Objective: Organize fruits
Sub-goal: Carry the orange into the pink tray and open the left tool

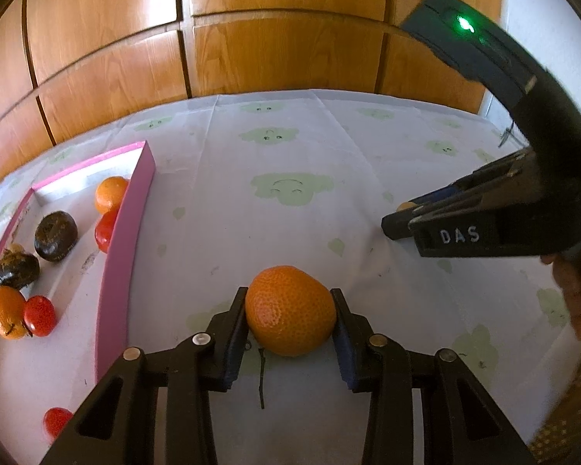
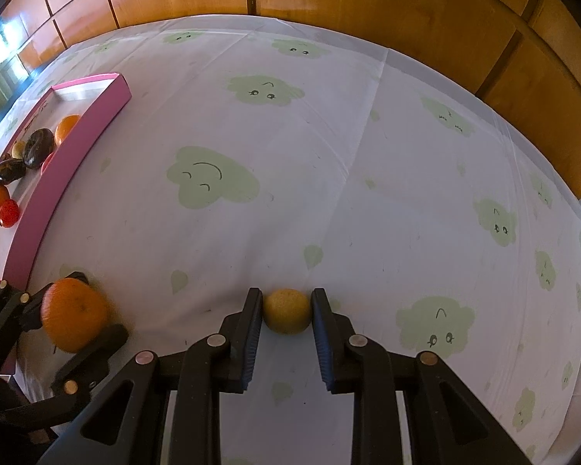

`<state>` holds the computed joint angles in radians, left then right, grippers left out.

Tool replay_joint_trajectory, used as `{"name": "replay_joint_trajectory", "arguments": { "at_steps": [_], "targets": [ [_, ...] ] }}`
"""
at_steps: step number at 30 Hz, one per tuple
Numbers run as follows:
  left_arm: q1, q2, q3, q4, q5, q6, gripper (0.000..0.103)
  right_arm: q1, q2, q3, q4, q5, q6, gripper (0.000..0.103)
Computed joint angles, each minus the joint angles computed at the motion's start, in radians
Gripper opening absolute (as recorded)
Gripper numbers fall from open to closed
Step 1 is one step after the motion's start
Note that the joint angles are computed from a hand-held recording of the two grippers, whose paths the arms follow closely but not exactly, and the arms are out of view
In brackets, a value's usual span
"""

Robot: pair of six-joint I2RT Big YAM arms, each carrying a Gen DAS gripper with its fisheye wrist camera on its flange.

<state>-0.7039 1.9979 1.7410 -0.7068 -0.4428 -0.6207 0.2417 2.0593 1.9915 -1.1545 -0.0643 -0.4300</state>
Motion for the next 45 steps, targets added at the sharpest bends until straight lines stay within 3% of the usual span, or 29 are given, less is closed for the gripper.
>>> {"name": "replay_joint_trajectory", "arguments": {
  "at_steps": [10,15,23,32,35,38,45],
  "targets": [
    [0.014,-0.17,-0.131,0.079,0.03,-0.021,0.039,0.002,-0.006,-0.013,0.013,0.007,-0.006,0.026],
    [0.048,-0.321,-0.286,0.104,-0.014,-0.086,0.039,0.003,-0.008,-0.018,0.019,0.009,-0.006,0.026],
    [0.119,-0.486,-0.486,0.061,-0.091,-0.175,0.039,0.003,-0.007,-0.015,0.017,0.011,-0.008,0.026],
    [0.171,-0.453,-0.516,-0.01,-0.109,-0.18,0.041,0.002,-0.005,-0.012,0.015,0.01,-0.008,0.026],
    [0.177,-0.46,-0.53,0.002,-0.11,-0.196,0.046,0.002,-0.005,-0.011,0.015,0.009,-0.012,0.026],
    [0.171,-0.471,-0.536,-0.006,-0.141,-0.228,0.054,0.002,-0.005,-0.012,0.017,0.01,-0.013,0.026],
    [0.124,-0.473,-0.494,-0.128,-0.251,-0.349,0.054,0.002,-0.007,-0.016,0.024,0.015,-0.016,0.026]
  ]
}}
